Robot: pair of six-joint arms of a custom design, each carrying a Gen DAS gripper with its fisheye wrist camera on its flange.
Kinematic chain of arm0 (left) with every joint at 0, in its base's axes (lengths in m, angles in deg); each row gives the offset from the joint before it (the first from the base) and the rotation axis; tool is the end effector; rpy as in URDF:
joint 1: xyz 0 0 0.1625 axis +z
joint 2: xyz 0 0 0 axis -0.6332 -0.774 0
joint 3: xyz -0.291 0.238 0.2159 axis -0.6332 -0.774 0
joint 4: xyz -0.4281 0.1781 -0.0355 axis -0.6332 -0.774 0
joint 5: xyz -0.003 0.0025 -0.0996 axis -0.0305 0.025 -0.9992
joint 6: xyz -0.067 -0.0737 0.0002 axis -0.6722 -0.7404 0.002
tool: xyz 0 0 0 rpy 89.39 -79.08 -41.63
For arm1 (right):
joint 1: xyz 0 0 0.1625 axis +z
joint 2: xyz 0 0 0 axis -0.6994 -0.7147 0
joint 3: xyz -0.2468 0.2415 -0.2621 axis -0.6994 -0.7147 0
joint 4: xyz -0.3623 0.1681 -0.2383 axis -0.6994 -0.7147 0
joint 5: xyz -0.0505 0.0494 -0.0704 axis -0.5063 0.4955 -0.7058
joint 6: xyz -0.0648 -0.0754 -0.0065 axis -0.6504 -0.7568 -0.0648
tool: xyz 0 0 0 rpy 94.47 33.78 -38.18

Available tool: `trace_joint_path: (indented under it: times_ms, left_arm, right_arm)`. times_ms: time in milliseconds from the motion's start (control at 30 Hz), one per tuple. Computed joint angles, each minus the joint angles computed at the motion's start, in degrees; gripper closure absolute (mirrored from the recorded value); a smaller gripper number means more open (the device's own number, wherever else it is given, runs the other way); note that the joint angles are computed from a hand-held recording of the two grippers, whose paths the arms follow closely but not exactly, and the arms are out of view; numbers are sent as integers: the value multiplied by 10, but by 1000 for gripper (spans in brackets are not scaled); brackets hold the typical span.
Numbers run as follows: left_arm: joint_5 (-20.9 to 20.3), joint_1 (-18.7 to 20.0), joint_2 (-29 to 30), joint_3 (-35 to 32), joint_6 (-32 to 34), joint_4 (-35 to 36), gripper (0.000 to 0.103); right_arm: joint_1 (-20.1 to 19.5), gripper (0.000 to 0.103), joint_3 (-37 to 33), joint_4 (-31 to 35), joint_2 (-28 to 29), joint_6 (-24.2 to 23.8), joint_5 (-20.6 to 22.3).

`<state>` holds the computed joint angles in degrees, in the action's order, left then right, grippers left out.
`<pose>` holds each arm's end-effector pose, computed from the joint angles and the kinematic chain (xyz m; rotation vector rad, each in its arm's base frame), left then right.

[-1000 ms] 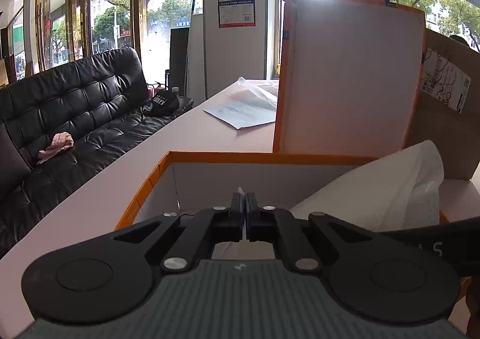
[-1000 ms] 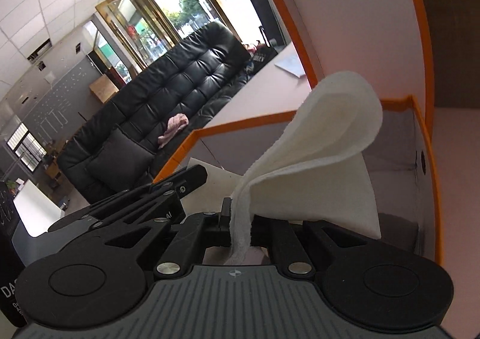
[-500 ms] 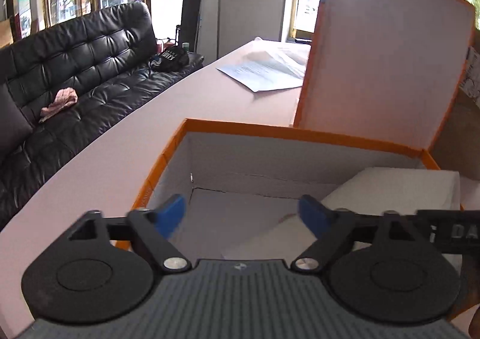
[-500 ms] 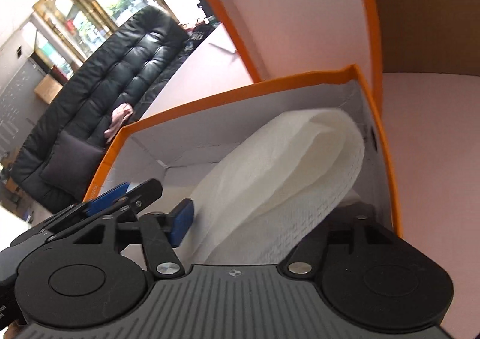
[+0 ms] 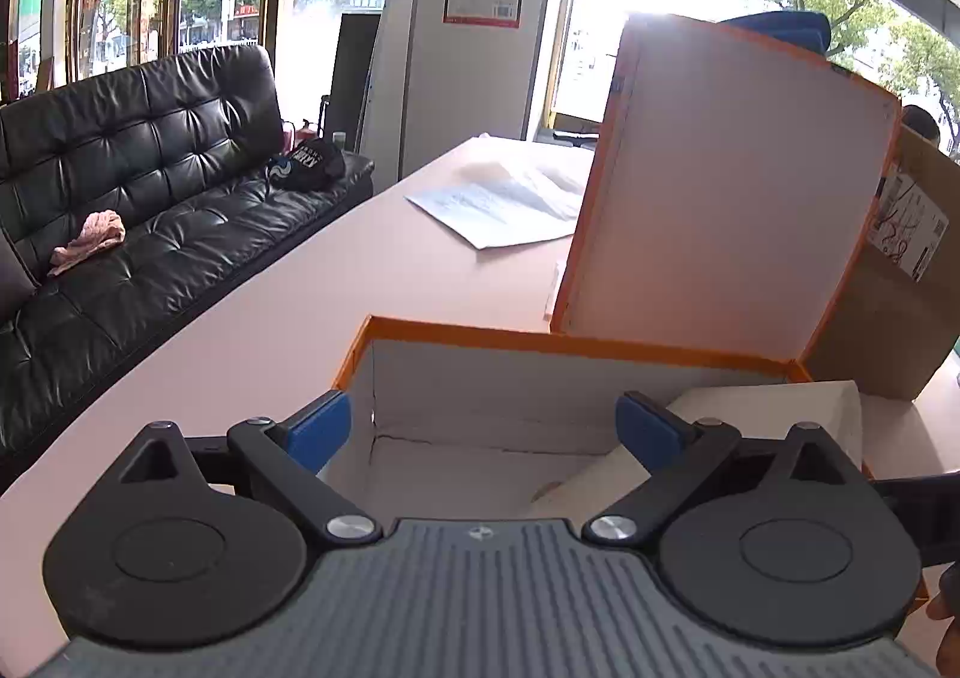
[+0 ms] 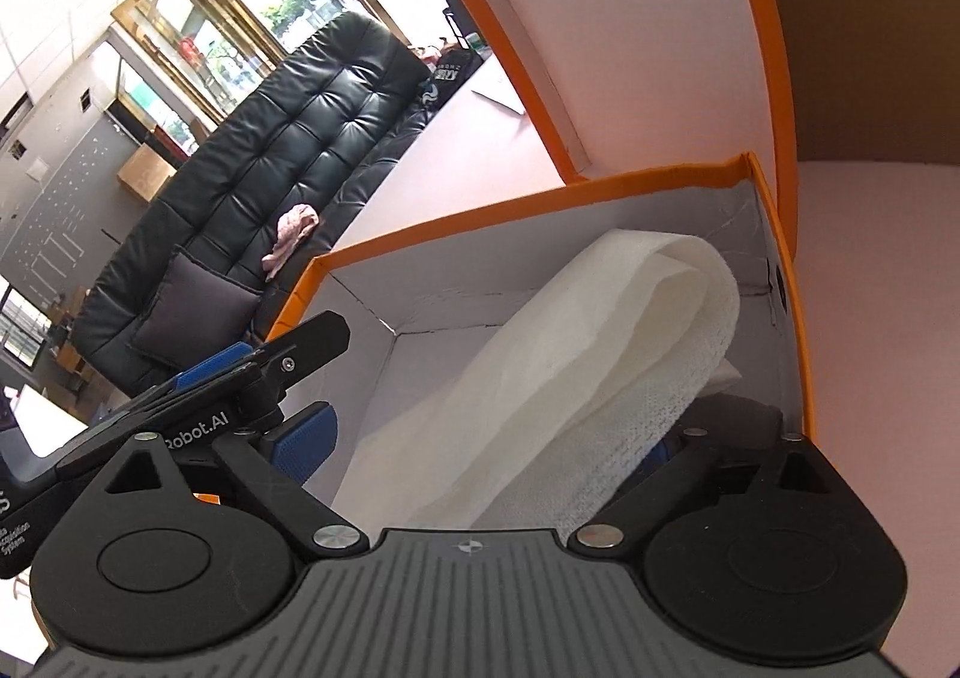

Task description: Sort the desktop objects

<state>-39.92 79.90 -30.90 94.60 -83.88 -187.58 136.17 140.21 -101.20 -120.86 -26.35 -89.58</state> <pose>-0.2353 -0.4822 0.1374 0.5718 2.2633 -1.1794 0.1393 -0.4595 0.2244 0.3805 -2.8145 0.9284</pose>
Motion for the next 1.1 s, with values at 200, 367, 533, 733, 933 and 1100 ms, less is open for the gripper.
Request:
trace_joint_path:
  times_ms: [200,367,533,733,933,1100]
  left_arm:
    - [35,-18,-9,9,96,-66,8]
    - [39,-7,-34,14,96,-33,7]
    - [19,27,-60,10,14,96,7]
    - [-5,54,-60,5,-37,148,12]
    - [8,59,-50,0,-51,181,82]
    - [24,56,-48,4,-48,183,100]
  right_arm:
    - [20,6,20,-68,-28,-81,-20]
    - [5,5,26,-141,-31,-112,-3]
    - [-8,5,-2,-132,1,-94,-55]
    - [-36,21,-20,-176,64,-101,-111]
    - [-35,71,-30,-193,107,-113,-164]
    - [-26,89,-18,-270,138,-172,-176]
